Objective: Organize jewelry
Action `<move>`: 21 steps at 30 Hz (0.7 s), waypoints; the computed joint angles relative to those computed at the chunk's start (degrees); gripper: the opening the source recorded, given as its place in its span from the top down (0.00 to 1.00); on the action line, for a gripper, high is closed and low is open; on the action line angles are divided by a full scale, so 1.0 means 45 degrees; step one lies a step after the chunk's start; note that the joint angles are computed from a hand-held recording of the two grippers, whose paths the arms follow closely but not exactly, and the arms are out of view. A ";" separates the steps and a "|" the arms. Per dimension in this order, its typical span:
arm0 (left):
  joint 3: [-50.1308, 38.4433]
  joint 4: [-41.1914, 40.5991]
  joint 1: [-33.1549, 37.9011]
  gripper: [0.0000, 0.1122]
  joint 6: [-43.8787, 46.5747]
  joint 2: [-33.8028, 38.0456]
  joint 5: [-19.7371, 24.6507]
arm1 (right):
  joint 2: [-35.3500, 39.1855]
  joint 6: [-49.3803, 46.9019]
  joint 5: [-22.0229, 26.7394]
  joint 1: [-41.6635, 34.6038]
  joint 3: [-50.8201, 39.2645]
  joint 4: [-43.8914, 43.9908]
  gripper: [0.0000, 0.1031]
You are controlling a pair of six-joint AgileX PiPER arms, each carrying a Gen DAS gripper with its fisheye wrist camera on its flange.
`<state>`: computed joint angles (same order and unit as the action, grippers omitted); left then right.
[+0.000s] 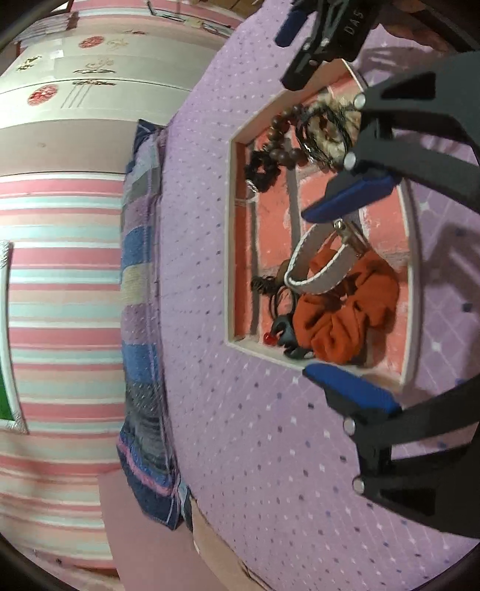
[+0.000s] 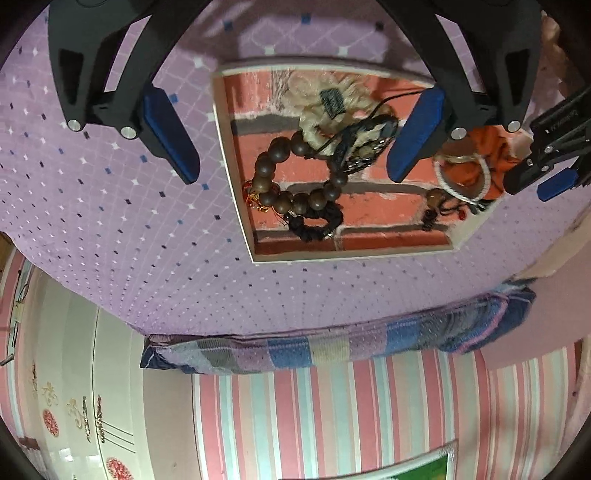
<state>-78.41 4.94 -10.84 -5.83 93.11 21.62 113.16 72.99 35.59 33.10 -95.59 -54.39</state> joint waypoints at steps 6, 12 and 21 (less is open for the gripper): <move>0.1622 0.1048 0.0046 0.15 -0.0403 -0.2319 0.0389 | -0.1781 0.1433 0.0543 0.1019 0.2301 -0.0948 0.04; 0.3510 0.0515 0.0242 0.15 -0.0230 -0.4820 0.1713 | -0.3555 0.2898 0.2417 0.3291 0.4474 -0.2122 0.04; 0.6304 0.2703 -0.1327 0.15 -0.2669 -0.9926 0.4600 | -0.4896 0.4518 0.6366 0.7519 0.5345 -0.1854 0.04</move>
<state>-50.04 17.10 -16.81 -17.84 48.44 42.32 91.13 93.33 64.24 66.93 -71.54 -62.73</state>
